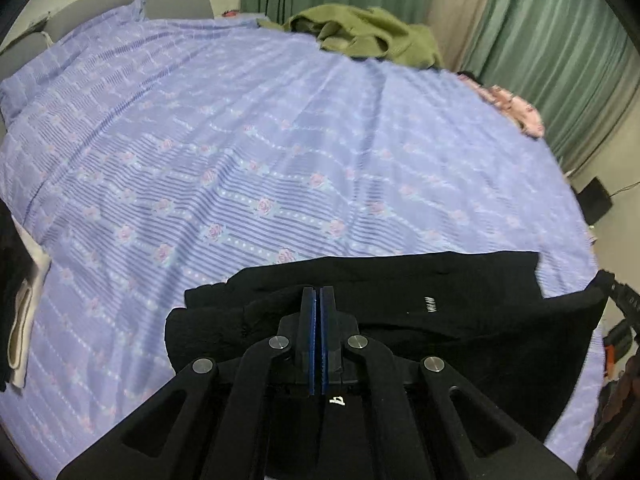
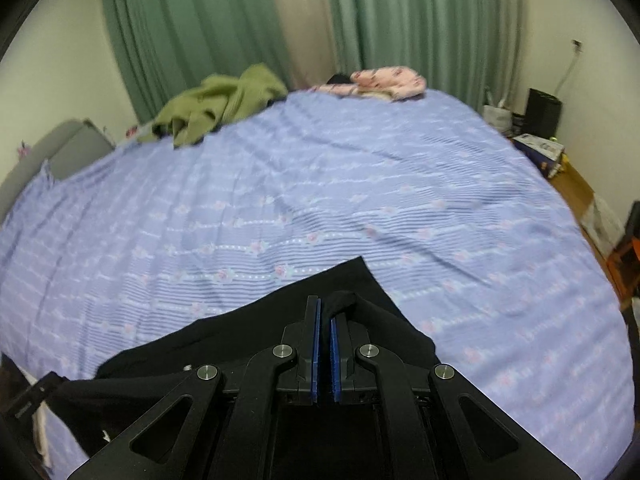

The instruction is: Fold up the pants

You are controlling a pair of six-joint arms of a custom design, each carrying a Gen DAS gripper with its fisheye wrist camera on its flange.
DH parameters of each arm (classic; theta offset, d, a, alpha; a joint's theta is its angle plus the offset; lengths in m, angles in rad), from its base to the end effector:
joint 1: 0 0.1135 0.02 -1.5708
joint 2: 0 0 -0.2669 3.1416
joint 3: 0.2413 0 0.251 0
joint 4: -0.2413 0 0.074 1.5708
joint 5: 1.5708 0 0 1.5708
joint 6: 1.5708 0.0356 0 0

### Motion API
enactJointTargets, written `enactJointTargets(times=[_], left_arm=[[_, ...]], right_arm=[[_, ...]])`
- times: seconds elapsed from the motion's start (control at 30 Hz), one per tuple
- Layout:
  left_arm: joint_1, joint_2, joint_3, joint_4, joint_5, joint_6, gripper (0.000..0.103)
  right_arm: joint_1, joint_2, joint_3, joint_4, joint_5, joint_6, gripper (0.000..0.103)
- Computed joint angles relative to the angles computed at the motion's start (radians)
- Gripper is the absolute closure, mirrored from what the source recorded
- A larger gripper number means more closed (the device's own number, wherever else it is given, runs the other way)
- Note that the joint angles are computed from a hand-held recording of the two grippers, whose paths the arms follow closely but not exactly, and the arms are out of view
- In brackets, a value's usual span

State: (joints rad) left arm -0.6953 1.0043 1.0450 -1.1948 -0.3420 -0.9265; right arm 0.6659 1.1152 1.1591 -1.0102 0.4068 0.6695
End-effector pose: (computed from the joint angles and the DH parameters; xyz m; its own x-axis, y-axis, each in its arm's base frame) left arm 0.1316 -0.0942 0.3102 -0.8209 -0.2960 -0.4883 -0.2615 0.9551 -0.1394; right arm 0.1692 0.1150 0.3360 -0.7497 0.1358 -0.6477 0.0953 0.9907 0.0974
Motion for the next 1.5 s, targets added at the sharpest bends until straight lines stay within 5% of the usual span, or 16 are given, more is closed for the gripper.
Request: enactJointTargets(times=[0.23, 0.27, 0.33, 0.37, 0.47, 0.6, 0.7, 0.77, 0.8, 0.97, 1.13, 1.23, 1.3, 1.5], left_arm=[[0.149, 0.067, -0.136, 0.184, 0.060, 0.138, 0.095], [0.159, 0.079, -0.141, 0.195, 0.057, 0.155, 0.091], [0.169, 0.108, -0.128, 0.189, 0.021, 0.178, 0.061], [0.168, 0.111, -0.120, 0.184, 0.004, 0.182, 0.037], [0.148, 0.094, -0.082, 0.156, -0.055, 0.203, 0.031], [0.079, 0.067, -0.010, 0.114, -0.149, 0.270, 0.022], [0.008, 0.055, 0.027, 0.143, -0.169, 0.446, 0.021], [-0.034, 0.075, 0.048, 0.172, -0.167, 0.560, 0.021], [-0.051, 0.092, 0.060, 0.198, -0.149, 0.628, 0.021], [-0.065, 0.217, 0.121, 0.299, 0.019, 0.759, 0.021], [-0.045, 0.370, 0.158, 0.395, 0.264, 0.868, 0.021], [-0.014, 0.479, 0.198, 0.405, 0.354, 0.917, 0.031], [0.007, 0.535, 0.211, 0.414, 0.404, 0.927, 0.043], [0.036, 0.661, 0.261, 0.448, 0.485, 0.979, 0.047]], right_arm=[[-0.101, 0.191, -0.082, 0.229, -0.103, -0.125, 0.098], [-0.107, 0.215, -0.084, 0.245, -0.105, -0.135, 0.098], [-0.117, 0.253, -0.084, 0.263, -0.109, -0.133, 0.096], [-0.123, 0.267, -0.080, 0.264, -0.118, -0.134, 0.091], [-0.129, 0.296, -0.061, 0.256, -0.143, -0.154, 0.062], [-0.085, 0.223, -0.047, 0.234, -0.115, -0.149, 0.055], [-0.057, 0.119, -0.038, 0.194, -0.078, -0.135, 0.049], [-0.025, 0.039, -0.044, 0.162, 0.008, -0.143, 0.018], [-0.003, 0.012, -0.038, 0.132, 0.083, -0.153, 0.014], [-0.052, -0.088, -0.027, 0.042, 0.151, -0.326, 0.014], [-0.240, -0.189, -0.120, 0.063, -0.053, -0.519, 0.014], [-0.370, -0.146, -0.193, 0.133, -0.199, -0.631, 0.014], [-0.427, -0.112, -0.237, 0.178, -0.257, -0.650, 0.014], [-0.565, 0.028, -0.311, 0.339, -0.436, -0.652, 0.027]])
